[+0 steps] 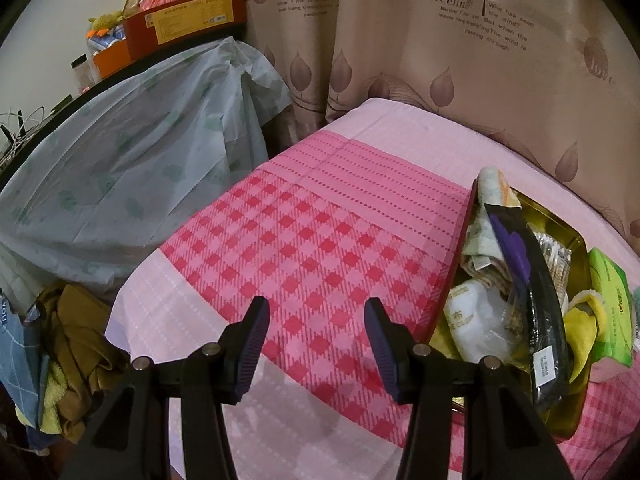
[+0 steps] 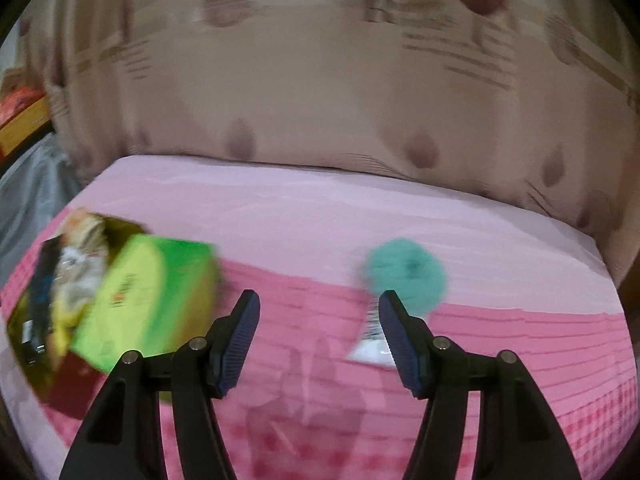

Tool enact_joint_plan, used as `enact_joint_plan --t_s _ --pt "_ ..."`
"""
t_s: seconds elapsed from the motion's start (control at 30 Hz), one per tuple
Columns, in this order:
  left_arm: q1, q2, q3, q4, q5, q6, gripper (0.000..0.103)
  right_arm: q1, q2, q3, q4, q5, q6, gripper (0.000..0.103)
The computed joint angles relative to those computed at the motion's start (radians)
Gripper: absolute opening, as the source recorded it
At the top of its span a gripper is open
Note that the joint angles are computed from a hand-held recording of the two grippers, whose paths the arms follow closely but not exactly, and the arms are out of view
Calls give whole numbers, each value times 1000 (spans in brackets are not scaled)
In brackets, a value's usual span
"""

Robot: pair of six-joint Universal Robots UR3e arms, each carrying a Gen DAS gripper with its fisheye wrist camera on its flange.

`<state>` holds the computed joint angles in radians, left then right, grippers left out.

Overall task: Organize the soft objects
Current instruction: 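Grasp the teal fluffy pom-pom with the right gripper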

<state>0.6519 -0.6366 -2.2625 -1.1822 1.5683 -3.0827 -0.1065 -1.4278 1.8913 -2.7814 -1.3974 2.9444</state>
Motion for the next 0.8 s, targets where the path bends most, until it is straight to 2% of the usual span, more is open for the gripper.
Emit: enact_joint_plan --t_s 0.2,0.47,0.63,0.67,0.73,0.8 --pt "-58 -50 -19 69 57 -26 50 -103 94 -46 -23 29 -12 59" --pt "-156 -138 -36 170 152 -75 50 -93 266 -173 -32 9 5 60" --pt "-191 -175 -43 208 175 -80 50 -87 326 -217 -40 -2 -3 60" --pt "-194 -178 -43 210 173 -80 50 -85 335 -225 -40 -3 -5 59" --pt "-198 -181 -45 217 173 -79 50 -82 355 -243 -32 -7 -12 48" --pt "-223 -199 -49 239 203 -90 50 -80 374 -255 -35 -11 -24 45"
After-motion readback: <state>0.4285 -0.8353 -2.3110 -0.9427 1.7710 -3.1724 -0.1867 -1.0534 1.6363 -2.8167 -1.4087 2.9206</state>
